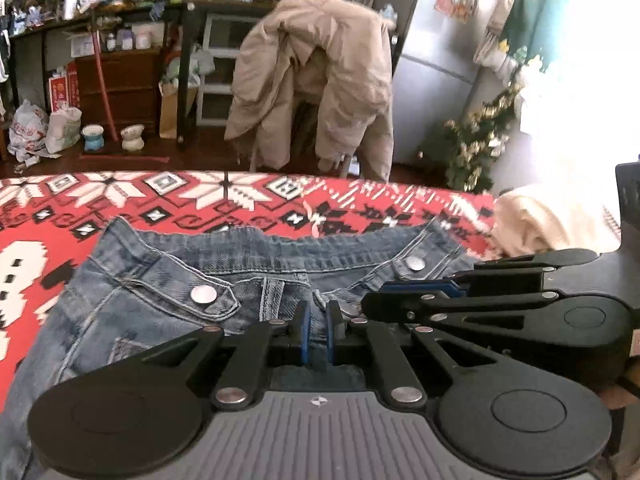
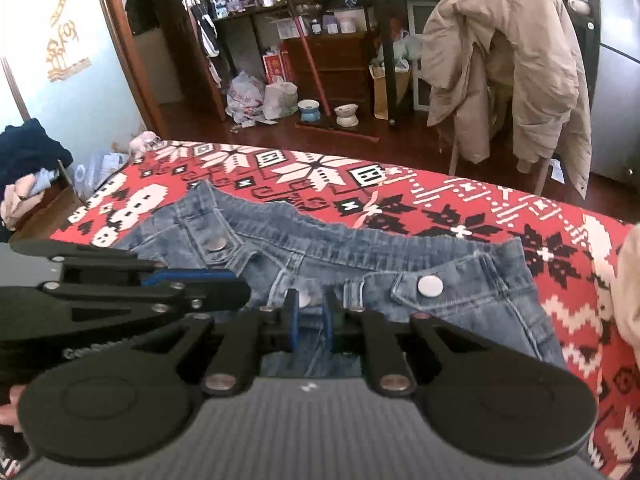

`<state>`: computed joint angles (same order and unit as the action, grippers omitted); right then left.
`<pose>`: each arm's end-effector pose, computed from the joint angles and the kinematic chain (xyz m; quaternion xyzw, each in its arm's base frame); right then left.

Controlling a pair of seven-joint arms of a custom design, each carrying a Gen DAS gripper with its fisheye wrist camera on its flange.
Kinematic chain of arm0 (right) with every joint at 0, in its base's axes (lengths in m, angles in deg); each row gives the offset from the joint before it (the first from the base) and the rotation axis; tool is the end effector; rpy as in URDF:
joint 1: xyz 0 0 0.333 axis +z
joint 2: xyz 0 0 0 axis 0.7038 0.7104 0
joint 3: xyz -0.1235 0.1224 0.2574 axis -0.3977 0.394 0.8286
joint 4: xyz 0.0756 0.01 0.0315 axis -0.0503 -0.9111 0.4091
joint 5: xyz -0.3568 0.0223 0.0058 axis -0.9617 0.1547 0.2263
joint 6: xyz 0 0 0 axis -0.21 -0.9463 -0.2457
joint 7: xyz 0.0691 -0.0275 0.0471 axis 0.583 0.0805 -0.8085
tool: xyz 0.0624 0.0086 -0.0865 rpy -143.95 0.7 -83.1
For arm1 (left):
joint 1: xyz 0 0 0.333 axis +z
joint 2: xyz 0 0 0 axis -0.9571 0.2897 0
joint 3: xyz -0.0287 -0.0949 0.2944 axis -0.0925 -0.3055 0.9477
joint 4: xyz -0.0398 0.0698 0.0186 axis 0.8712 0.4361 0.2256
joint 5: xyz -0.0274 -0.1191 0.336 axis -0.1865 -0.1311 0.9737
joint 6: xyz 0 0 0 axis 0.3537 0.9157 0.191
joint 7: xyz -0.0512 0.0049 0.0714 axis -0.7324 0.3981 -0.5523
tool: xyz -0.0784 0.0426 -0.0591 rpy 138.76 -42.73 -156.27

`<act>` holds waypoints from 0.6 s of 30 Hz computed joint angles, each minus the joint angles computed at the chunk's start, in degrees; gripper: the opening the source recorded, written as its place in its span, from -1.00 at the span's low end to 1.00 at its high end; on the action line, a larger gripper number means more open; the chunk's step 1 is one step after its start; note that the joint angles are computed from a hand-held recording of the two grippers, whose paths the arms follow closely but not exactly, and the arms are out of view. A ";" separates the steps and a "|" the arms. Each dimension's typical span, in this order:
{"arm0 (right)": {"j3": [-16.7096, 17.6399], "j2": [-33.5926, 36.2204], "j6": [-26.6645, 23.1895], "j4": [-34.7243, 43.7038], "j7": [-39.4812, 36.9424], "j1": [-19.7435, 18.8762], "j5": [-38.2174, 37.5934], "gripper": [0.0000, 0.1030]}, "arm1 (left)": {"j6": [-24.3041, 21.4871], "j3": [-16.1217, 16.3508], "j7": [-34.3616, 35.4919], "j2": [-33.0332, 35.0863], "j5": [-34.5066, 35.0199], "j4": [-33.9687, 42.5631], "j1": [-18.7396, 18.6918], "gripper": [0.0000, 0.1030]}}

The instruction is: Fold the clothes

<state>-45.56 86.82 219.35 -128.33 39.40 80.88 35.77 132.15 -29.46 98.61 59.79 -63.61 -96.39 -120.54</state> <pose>0.5987 0.4588 0.2829 -0.7723 0.5000 -0.1299 0.3696 0.5604 -0.3320 0.2623 -0.6315 0.6573 -0.3648 0.1903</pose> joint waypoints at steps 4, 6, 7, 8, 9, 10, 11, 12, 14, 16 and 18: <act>1.26 3.34 -1.10 4.34 0.36 -1.39 1.21 -0.73 | -0.20 -3.63 -1.08 1.18 1.44 1.81 4.40 -0.89; 2.16 3.88 -0.30 4.54 0.51 -2.18 2.00 -0.73 | 0.25 -5.80 -1.81 1.34 2.31 2.27 6.87 -0.90; 1.96 3.69 0.64 3.79 0.68 -2.09 2.15 -0.73 | 0.51 -6.92 -2.13 1.44 2.78 2.48 8.13 -0.90; 1.77 3.50 1.58 3.03 0.86 -2.01 2.28 -0.73 | 0.50 -7.04 -2.20 1.57 3.00 2.72 8.36 -0.90; 1.23 3.40 2.11 2.64 1.15 -1.60 2.35 -0.73 | 0.27 -6.52 -2.18 1.71 3.02 3.01 7.95 -0.90; 0.48 3.38 2.35 2.48 1.52 -0.99 2.35 -0.72 | -0.22 -5.66 -2.26 1.80 2.79 3.30 7.21 -0.90; 0.27 3.06 2.63 2.00 1.79 -0.76 2.43 -0.72 | -0.65 -4.97 -2.57 1.81 2.54 3.47 6.58 -0.90; 0.44 2.54 2.93 1.29 1.99 -0.79 2.56 -0.72 | -0.84 -4.74 -3.07 1.57 2.37 3.31 6.30 -0.90; 0.78 1.51 3.52 -0.11 2.37 -0.86 2.86 -0.71 | 1.89 -7.87 -3.57 -0.12 3.49 0.99 8.76 -0.90; 0.59 -1.90 6.49 -5.48 2.99 -0.50 3.20 -0.71 | 6.55 -13.85 -3.49 -2.50 5.95 -2.90 13.68 -0.86; -1.13 -6.54 9.70 -12.68 4.24 1.12 3.93 -0.59 | 9.36 -17.34 -2.70 -5.46 6.93 -7.54 15.98 -0.86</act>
